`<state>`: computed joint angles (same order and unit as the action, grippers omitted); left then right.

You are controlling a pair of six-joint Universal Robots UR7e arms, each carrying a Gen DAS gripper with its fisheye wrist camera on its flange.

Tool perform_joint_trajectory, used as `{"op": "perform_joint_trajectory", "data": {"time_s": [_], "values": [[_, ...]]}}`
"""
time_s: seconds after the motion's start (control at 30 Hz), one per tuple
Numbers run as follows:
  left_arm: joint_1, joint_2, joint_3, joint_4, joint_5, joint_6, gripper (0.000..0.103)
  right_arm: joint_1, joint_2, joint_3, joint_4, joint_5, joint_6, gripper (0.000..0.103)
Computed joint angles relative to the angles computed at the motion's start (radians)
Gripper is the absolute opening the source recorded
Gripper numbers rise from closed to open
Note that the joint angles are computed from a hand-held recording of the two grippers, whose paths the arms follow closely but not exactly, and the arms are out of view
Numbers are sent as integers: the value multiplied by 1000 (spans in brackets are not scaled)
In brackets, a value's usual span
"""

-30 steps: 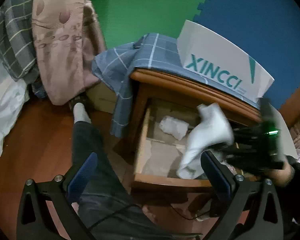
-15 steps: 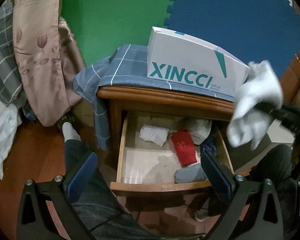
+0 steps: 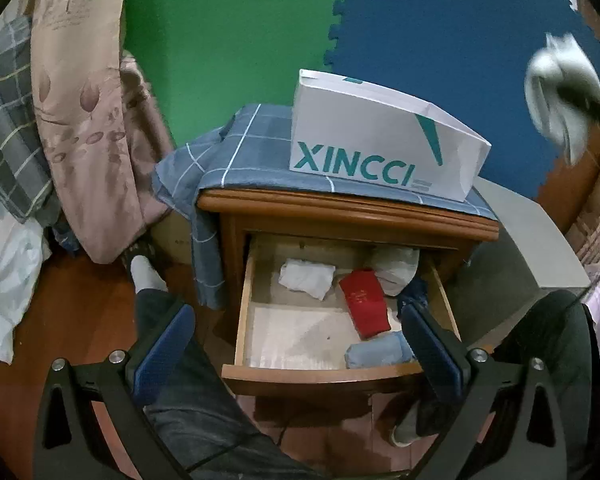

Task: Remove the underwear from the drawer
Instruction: 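Lift the white bra with the right tool and carry it over the shoebox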

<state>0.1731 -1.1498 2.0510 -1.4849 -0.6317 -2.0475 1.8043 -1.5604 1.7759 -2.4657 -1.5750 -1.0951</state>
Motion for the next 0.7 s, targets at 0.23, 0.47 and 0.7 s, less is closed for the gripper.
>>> {"op": "perform_joint_trajectory", "data": {"time_s": [0.23,0.47,0.7], "values": [[-5,9,-7,1,-2,6,102,101,114,-147,-46,-55,39,13],[-4,-5,13,-14,-13,-13,102,168,231,-224,-122,-148,67,13],[-11,-35,49,-25,-19,-48,102,204,311,-241,-174,-222,77,13]]}}
